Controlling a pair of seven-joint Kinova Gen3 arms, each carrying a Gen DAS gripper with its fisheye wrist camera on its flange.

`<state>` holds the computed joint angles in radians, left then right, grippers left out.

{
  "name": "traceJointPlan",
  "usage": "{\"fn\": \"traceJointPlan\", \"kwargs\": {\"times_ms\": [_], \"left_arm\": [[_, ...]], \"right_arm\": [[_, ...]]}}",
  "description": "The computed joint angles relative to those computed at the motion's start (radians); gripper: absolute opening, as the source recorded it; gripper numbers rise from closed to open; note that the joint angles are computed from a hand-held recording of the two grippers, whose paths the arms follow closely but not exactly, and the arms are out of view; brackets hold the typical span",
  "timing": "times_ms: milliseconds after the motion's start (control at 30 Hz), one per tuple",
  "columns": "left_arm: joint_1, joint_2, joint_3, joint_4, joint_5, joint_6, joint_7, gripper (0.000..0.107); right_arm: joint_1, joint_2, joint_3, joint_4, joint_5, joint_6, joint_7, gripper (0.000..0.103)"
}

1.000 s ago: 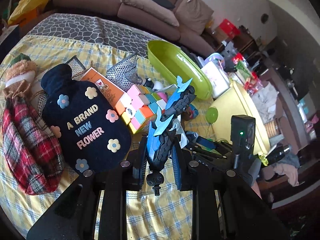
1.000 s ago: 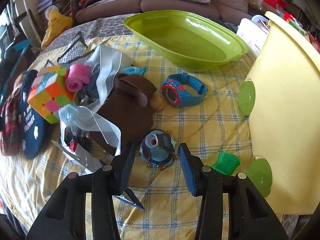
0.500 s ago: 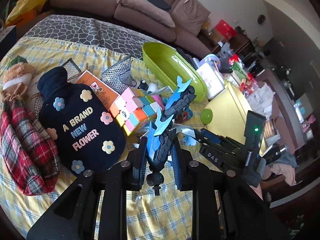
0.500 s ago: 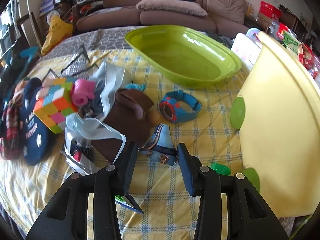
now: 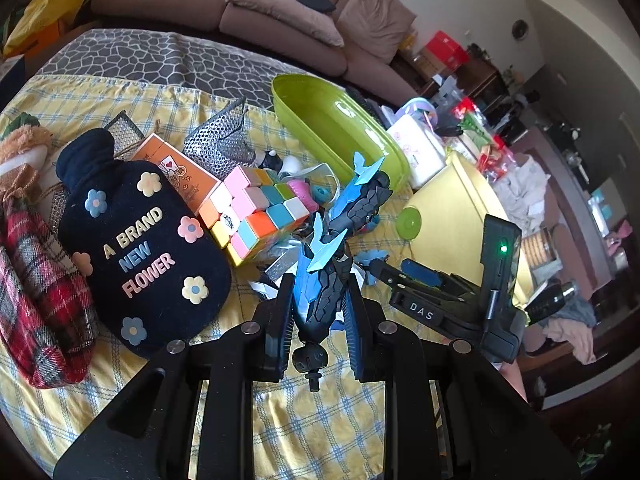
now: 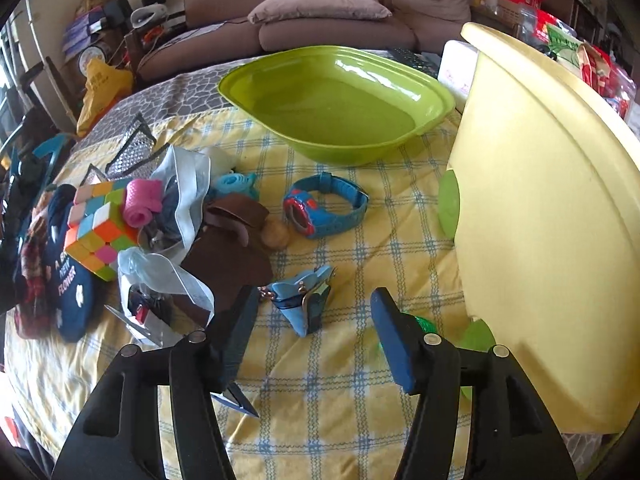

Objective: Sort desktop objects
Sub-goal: 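Close right tool on blue cone toy and lift it while left tool holds jet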

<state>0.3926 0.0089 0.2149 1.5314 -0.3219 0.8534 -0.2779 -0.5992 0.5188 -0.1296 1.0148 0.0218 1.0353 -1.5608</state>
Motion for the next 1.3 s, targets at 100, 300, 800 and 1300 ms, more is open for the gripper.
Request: {"fn": "traceJointPlan", "kwargs": {"times_ms": [100,300,800,1300], "left_arm": [[0.000,0.002,-0.001,0.000,0.008,0.001,-0.009,0.021],[-0.004,-0.006,-0.003,0.009,0.017,-0.008,-0.016,0.021],[-0.004,0.001,-0.004,0.006,0.025,-0.014,-0.018,0.021],[-0.008,0.003,-0.003,0.004,0.032,-0.042,-0.034,0.021]], "right_arm": [[-0.012,0.025,0.000,-0.020,0.007,0.029,0.010,0.061],[-0.031,0.031,0.005,-0.006,0.029,0.005,0.024,0.028],[-0.009,0.021,0.000,-0.007,-0.004,-0.020,0.009,0.065],[0.037,0.024,-0.025,-0.018,-0.078,-0.041,0.026,0.044]]}}
